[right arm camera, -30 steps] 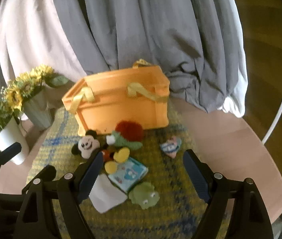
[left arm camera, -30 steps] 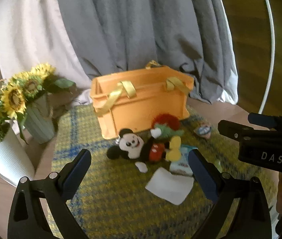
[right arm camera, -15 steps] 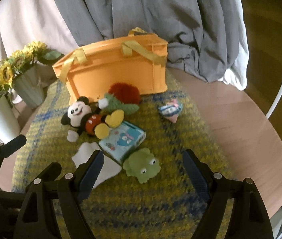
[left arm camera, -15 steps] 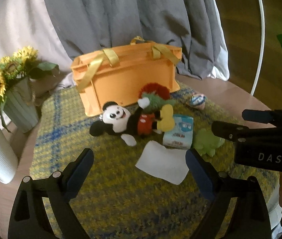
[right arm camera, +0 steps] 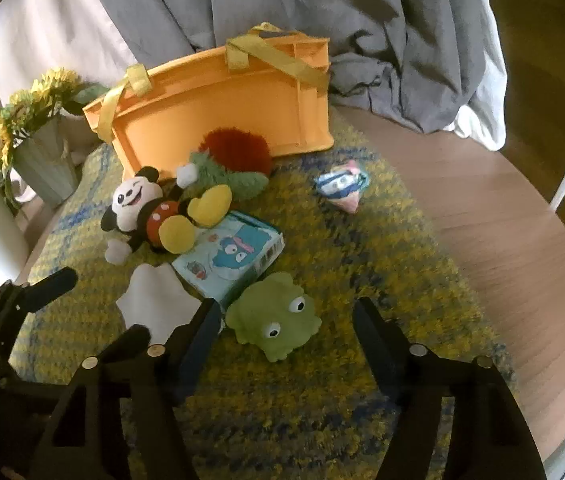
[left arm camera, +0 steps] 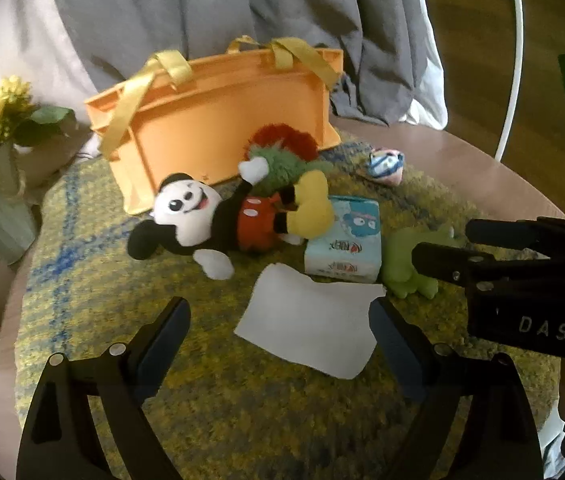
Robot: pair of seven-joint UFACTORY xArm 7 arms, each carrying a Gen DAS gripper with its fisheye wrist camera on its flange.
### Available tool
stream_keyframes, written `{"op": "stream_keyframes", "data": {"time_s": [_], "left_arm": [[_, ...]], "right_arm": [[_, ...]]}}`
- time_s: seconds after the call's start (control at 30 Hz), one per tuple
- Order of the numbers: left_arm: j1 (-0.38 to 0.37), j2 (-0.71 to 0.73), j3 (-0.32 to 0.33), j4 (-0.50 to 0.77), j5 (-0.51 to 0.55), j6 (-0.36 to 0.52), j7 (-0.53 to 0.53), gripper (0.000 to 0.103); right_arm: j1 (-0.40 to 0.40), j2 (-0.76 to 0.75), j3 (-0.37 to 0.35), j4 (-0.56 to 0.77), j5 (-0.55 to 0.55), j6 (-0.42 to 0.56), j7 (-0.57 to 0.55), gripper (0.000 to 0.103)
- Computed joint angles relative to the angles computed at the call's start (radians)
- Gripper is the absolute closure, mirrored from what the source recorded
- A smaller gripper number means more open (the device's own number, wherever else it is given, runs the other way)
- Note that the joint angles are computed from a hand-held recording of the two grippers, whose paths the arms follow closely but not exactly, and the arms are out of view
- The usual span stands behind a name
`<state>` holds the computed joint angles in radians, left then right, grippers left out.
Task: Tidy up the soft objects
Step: 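Grasp the white cloth with left tool while right tool grasps green frog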
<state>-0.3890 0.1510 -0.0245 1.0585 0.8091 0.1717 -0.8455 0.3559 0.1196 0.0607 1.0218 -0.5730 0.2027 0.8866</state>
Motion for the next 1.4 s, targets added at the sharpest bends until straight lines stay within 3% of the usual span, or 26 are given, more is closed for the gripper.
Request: {"op": "stream_keyframes", "data": {"time_s": [0.13, 0.27, 0.5, 0.63, 0.77, 1.0, 1.4], "left_arm": [[0.016, 0.036, -0.025, 0.020, -0.107, 0.002, 0.104, 0.016], [0.020, 0.065, -0.040, 0.039, -0.233, 0.012, 0.217, 0.021], [0.004, 0.080, -0.041, 0.048, -0.377, 0.026, 0.333, 0.053], [-0.020, 0.070, -0.017, 0.042, -0.377, 0.025, 0.305, 0.076], [-0.032, 0.050, -0.005, 0.026, -0.363, 0.027, 0.260, 0.088], [-0.045, -0.006, 0.009, -0.004, -0.252, 0.042, 0.098, 0.092], [0.013, -0.088, -0.052, -0.002, -0.037, 0.067, -0.137, 0.092]], "right_arm": [[-0.026, 0.027, 0.034, 0.004, 0.136, -0.012, -0.126, 0.043], [-0.018, 0.040, 0.027, 0.006, 0.196, -0.022, -0.179, 0.047], [-0.023, 0.055, 0.035, 0.007, 0.302, -0.060, -0.290, 0.056], [-0.016, 0.059, 0.030, 0.010, 0.339, -0.065, -0.328, 0.061], [-0.031, 0.054, 0.049, 0.006, 0.406, -0.061, -0.382, 0.062], [-0.022, 0.024, 0.041, -0.015, 0.411, -0.070, -0.401, 0.066], [-0.049, -0.062, 0.066, -0.051, 0.465, -0.085, -0.467, 0.066]]}}
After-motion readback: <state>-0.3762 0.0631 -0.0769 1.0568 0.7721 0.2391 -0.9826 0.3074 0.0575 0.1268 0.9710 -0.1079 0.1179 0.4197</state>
